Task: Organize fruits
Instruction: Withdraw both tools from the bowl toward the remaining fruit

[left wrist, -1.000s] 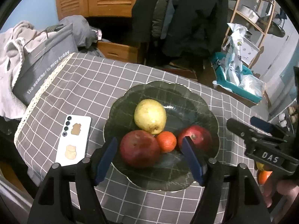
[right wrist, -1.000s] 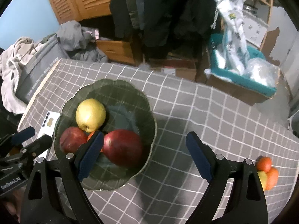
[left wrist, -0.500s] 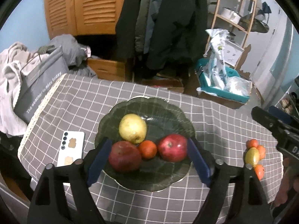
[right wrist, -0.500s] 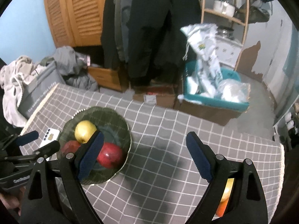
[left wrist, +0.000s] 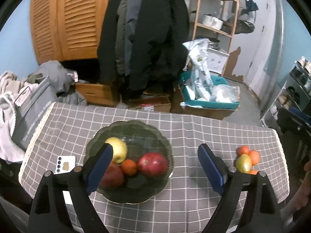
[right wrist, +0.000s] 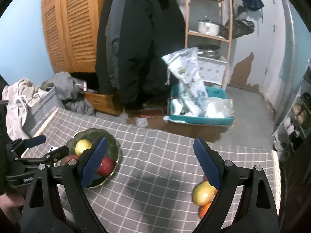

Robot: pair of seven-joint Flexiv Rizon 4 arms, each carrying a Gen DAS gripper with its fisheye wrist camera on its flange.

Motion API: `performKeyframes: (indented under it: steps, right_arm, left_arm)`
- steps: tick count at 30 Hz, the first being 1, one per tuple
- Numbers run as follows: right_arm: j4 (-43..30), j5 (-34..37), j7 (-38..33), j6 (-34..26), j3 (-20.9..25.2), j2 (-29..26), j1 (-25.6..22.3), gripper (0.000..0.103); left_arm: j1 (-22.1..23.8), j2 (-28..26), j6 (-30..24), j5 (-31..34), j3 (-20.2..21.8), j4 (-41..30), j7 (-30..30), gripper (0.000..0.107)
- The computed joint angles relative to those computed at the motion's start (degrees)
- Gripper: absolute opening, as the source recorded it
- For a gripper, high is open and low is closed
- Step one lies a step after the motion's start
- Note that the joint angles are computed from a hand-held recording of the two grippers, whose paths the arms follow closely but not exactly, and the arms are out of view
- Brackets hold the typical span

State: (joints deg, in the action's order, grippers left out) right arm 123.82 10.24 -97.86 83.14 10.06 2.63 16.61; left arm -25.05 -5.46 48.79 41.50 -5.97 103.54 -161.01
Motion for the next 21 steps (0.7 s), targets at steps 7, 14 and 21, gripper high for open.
performKeyframes:
  steps: [7,14,21]
  right_arm:
    - [2.67,1.10,-1.09,1.97,-2.30,3.57,-1.41,0.089]
    - [3.78,1.48,-0.56,3.03,-5.08,4.43,-3.27,0.090]
    - [4.60,1.62,-0.48,2.90,-6.54,4.40,-5.30,0.090]
  left_arm:
    - [-1.59,-1.83,0.09,1.30,-0.57,-3.57,1.14,0.100]
    - [-3.51,-4.24,1.23,1.62,-0.36,-7.13,3.07,0.102]
    - [-5.96,-8.14,1.59,-0.39,0.61,-11.42,6.66,0.102]
